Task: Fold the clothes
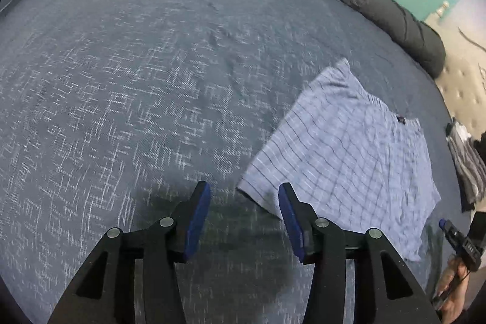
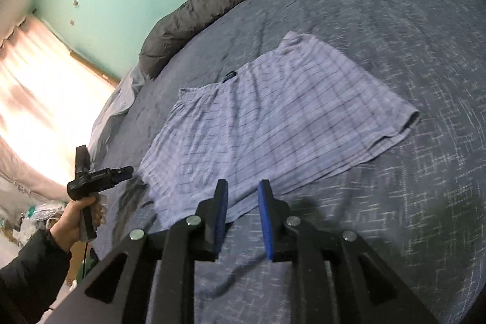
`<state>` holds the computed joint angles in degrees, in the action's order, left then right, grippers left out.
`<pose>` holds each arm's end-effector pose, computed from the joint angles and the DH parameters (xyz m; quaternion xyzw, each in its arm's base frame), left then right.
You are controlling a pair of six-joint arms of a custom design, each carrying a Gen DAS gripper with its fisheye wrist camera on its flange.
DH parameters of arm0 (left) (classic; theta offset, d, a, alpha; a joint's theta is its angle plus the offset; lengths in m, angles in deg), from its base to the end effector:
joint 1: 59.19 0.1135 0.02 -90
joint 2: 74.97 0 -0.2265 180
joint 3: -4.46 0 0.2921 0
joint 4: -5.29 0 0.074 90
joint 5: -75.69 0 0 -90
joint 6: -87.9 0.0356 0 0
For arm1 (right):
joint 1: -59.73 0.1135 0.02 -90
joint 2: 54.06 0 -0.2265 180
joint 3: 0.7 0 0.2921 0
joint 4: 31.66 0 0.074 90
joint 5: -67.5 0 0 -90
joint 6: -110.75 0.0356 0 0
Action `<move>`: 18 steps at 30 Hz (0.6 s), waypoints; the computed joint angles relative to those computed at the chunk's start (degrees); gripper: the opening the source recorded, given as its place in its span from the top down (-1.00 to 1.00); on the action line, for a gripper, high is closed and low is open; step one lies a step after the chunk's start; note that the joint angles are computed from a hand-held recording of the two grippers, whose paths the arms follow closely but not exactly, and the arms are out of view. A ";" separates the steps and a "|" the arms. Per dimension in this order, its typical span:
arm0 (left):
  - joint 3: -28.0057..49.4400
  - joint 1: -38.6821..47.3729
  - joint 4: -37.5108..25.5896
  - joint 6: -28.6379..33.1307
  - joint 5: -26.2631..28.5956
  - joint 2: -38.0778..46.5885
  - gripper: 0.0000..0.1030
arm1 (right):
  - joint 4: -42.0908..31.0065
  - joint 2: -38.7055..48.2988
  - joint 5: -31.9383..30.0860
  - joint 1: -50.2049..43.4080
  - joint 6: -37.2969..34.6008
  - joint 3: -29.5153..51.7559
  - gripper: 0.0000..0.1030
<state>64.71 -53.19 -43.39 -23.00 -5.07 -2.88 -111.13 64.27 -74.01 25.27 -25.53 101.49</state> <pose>0.2889 0.0246 0.1741 -0.2043 0.9423 -0.1101 0.2414 0.3445 -0.2026 0.1360 -0.0715 0.8970 0.3592 0.2475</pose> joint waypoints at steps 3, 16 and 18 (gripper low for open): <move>-0.97 0.30 2.05 -0.55 0.88 0.66 0.01 | 1.01 1.16 0.19 0.04 1.47 0.70 0.60; -1.27 0.09 4.31 -2.09 1.58 2.31 0.64 | 6.02 -0.66 1.52 -0.18 3.32 -1.48 0.29; -1.26 0.01 4.24 -2.16 1.84 2.20 0.72 | 6.09 -0.69 1.41 -0.36 3.34 -1.41 0.29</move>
<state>63.45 -53.18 -39.15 -25.16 -3.24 -0.68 -105.04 63.58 -72.59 24.91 -22.19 100.08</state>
